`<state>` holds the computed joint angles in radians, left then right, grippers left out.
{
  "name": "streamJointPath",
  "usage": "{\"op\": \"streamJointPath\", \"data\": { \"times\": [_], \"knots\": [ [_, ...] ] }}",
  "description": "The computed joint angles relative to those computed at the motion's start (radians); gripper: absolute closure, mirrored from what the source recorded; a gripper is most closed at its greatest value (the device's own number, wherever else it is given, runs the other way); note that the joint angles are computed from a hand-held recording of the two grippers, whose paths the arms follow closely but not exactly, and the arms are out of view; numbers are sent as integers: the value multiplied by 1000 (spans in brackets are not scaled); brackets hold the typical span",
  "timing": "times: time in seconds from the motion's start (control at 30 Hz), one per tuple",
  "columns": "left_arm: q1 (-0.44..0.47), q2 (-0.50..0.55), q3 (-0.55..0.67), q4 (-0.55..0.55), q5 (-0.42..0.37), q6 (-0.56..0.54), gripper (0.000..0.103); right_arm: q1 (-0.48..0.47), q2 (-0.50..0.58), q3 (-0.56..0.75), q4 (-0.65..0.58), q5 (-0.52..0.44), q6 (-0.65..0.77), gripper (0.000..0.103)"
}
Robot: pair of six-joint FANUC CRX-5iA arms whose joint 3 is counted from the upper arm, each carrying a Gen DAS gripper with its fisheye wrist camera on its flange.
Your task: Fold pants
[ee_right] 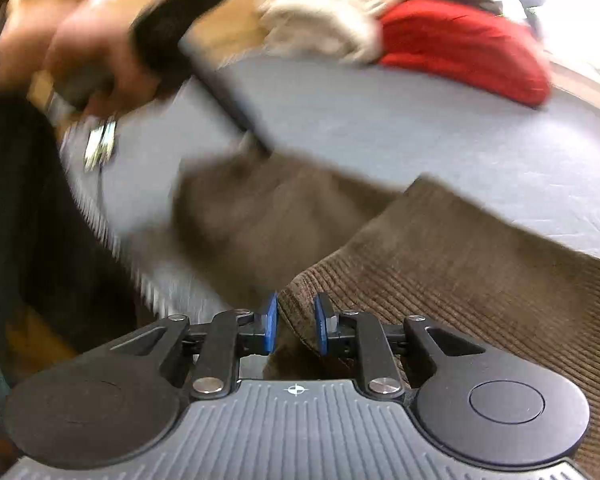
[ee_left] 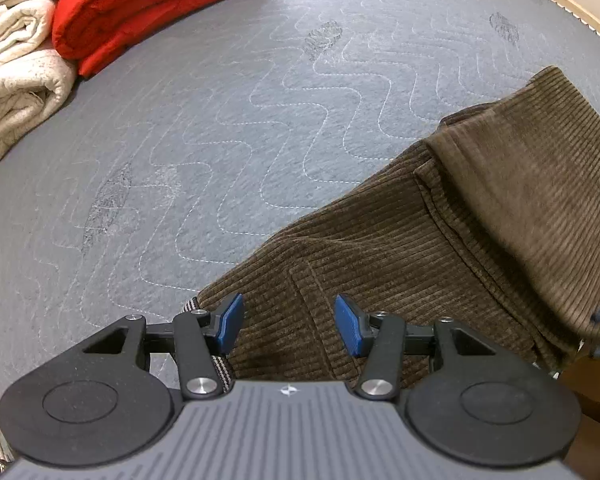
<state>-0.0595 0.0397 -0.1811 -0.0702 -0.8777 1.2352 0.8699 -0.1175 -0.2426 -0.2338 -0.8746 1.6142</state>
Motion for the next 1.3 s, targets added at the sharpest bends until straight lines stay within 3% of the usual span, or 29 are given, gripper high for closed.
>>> {"op": "streamJointPath", "data": {
  "times": [0.1,0.13,0.17,0.2,0.27,0.33,0.4,0.5,0.57,0.63,0.67,0.77,0.83,0.97,1.07,1.13,1.2,1.3],
  "knots": [
    [-5,6,6,4,-3,-4,47,10,14,-1,-14,-20,2,74],
    [-7,9,7,6,-2,-7,47,10,14,-1,-14,-20,2,64],
    [-10,13,10,8,-2,-7,47,33,6,-22,27,5,-18,53],
    [-12,17,13,11,-3,-7,47,80,-10,-72,120,53,-54,49],
    [-8,28,16,42,-5,-12,47,110,-16,-106,184,77,-76,45],
    [12,39,9,128,-5,-27,47,139,-12,-129,241,88,-76,45],
    [46,56,-16,286,3,-51,43,190,-9,-178,365,118,-117,45],
    [60,97,-25,429,18,-28,38,227,-2,-226,483,145,-132,53],
    [56,134,-8,474,13,0,37,220,-4,-229,493,161,-154,72],
    [46,179,18,510,1,31,36,198,-17,-224,492,194,-207,78],
    [40,204,36,527,-6,43,35,200,-18,-228,501,196,-219,79],
    [23,270,77,582,-21,58,28,153,-99,-282,591,343,-422,79],
    [12,317,106,614,-45,64,26,130,-128,-310,608,406,-472,79],
    [-11,395,186,572,-102,110,26,102,-143,-311,568,443,-467,79],
    [-29,436,226,548,-121,125,29,82,-151,-297,497,443,-403,79],
    [-39,444,237,527,-119,122,39,74,-157,-287,462,436,-365,79],
    [-48,443,243,510,-116,88,62,70,-161,-278,435,420,-342,79],
    [-49,390,202,546,-47,-25,74,66,-160,-257,371,399,-280,79]
  ]
}}
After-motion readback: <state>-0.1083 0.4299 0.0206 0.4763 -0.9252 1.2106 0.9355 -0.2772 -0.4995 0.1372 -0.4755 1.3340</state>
